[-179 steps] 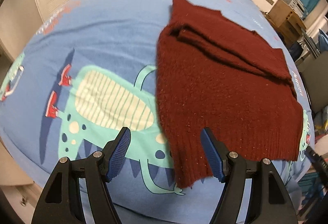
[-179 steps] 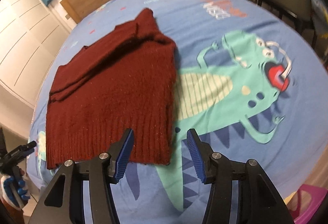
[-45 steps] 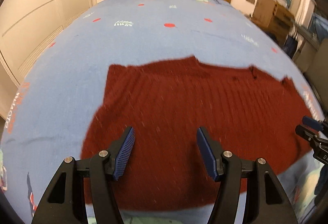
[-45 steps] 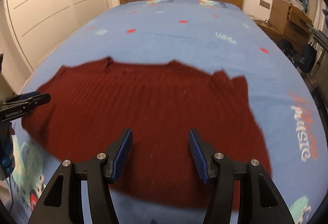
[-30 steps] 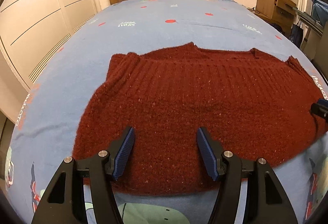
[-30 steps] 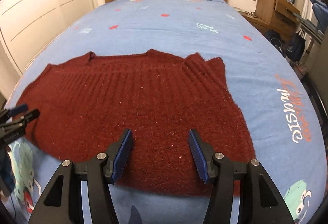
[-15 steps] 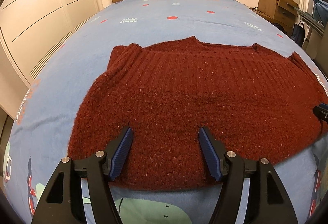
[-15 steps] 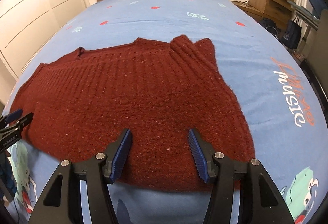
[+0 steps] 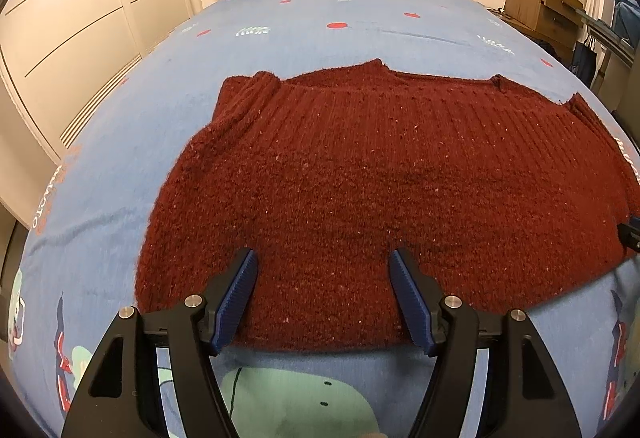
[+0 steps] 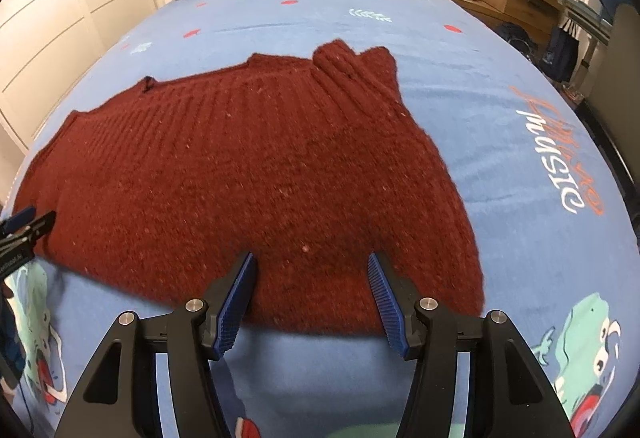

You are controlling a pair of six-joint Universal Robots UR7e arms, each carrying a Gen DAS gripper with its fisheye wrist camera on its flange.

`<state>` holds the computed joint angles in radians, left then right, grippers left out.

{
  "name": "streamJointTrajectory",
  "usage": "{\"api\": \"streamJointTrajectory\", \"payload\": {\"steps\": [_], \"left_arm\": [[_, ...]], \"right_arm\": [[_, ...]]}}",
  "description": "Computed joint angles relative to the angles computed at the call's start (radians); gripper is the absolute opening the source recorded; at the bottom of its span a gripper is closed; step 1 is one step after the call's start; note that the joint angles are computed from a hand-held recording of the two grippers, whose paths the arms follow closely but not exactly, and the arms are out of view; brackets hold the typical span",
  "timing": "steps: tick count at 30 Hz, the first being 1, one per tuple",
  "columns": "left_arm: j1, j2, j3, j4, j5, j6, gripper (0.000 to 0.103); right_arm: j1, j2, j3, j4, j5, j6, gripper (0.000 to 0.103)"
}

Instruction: Fold small clothes

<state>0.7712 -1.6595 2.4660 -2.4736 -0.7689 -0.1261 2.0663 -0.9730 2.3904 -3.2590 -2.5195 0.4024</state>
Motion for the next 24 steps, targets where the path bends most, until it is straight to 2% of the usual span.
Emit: {"api": "streamJointTrajectory", "payload": {"steps": [11, 18, 19, 21, 24], "left_arm": [[-0.027, -0.085, -0.039, 0.22, -0.074, -0.169, 0.063], [0.009, -0.149, -0.082, 0.29, -0.259, -0.325, 0.065], [0.017, -0.158, -0.088, 0.295, -0.278, -0.343, 0.066], [0.026, -0.18, -0.092, 0.305, -0.301, -0.377, 0.076], [0.049, -0.202, -0.102, 0.308, -0.334, -0.412, 0.077]], "right_arm": [[0.063, -0.08, 0.062, 0.089, -0.014, 0.136, 0.059], [0.138, -0.153, 0.111, 0.164, -0.021, 0.257, 0.061], [0.148, -0.164, 0.115, 0.175, -0.022, 0.273, 0.061], [0.169, -0.186, 0.127, 0.194, -0.022, 0.304, 0.061], [0.207, -0.218, 0.142, 0.237, -0.03, 0.365, 0.061]]}}
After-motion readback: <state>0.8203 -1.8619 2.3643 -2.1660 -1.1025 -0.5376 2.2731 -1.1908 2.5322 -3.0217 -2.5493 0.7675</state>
